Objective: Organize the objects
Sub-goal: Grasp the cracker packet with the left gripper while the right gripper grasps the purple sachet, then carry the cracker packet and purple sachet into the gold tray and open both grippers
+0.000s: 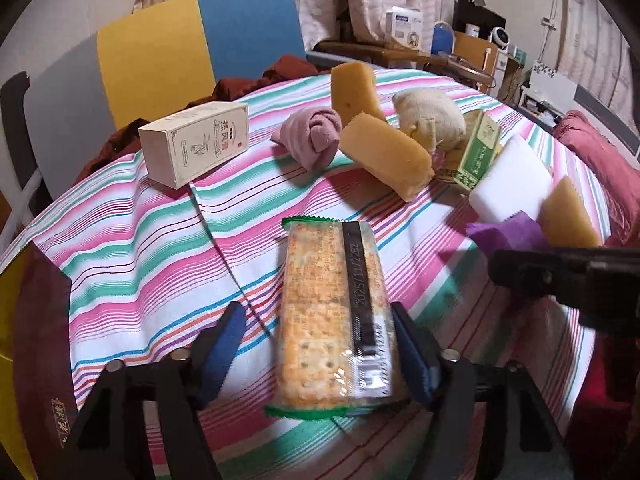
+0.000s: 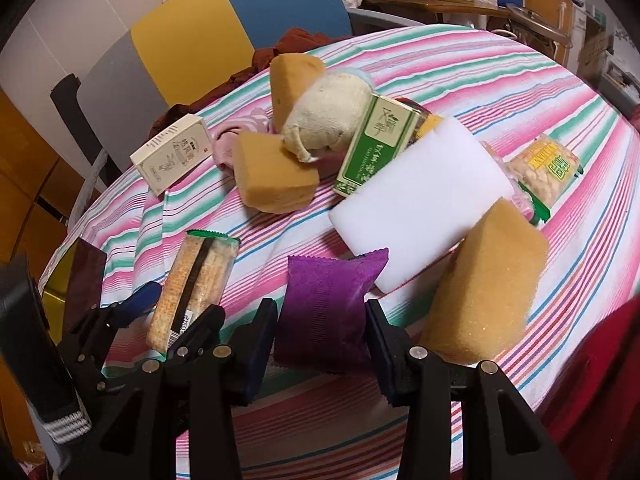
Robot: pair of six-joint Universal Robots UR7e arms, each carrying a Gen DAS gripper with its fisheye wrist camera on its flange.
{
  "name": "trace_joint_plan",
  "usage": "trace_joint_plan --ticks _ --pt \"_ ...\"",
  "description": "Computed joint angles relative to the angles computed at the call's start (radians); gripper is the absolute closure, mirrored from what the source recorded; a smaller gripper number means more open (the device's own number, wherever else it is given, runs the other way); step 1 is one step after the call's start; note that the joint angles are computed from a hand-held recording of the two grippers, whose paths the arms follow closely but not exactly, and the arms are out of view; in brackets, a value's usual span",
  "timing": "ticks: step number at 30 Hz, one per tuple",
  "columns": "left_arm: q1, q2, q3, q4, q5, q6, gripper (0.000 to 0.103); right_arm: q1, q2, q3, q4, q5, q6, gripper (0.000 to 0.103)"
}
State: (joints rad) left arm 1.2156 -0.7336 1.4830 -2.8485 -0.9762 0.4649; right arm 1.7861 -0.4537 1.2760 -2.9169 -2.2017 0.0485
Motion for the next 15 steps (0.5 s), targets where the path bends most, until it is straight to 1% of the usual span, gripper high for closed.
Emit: trace_joint_plan --ticks 1,2,7,11,15 --pt "0.001 -0.005 0.007 -0.008 -0.005 -0.002 0.045 0.001 0.002 -0.002 -0.002 0.003 -0.004 0.058" --pt "0.003 -0.015 0.021 -0.019 -0.007 -0.004 0.052 0.002 0.004 -0.004 -0.006 0.004 -0.012 0.058" --pt "0.009 -0.015 0.005 0.008 -0.032 -0.01 0.054 0.005 0.01 -0.01 -0.004 0.006 -0.028 0.058" --pt "0.012 -0.05 0.043 0.02 -0.059 -0.032 0.054 0.005 0.01 -0.008 -0.002 0.015 -0.032 0.058" --pt "0.015 -0.11 0.099 0.045 -0.113 -0.079 0.054 0.009 0.016 -0.013 -0.004 0.027 -0.049 0.058"
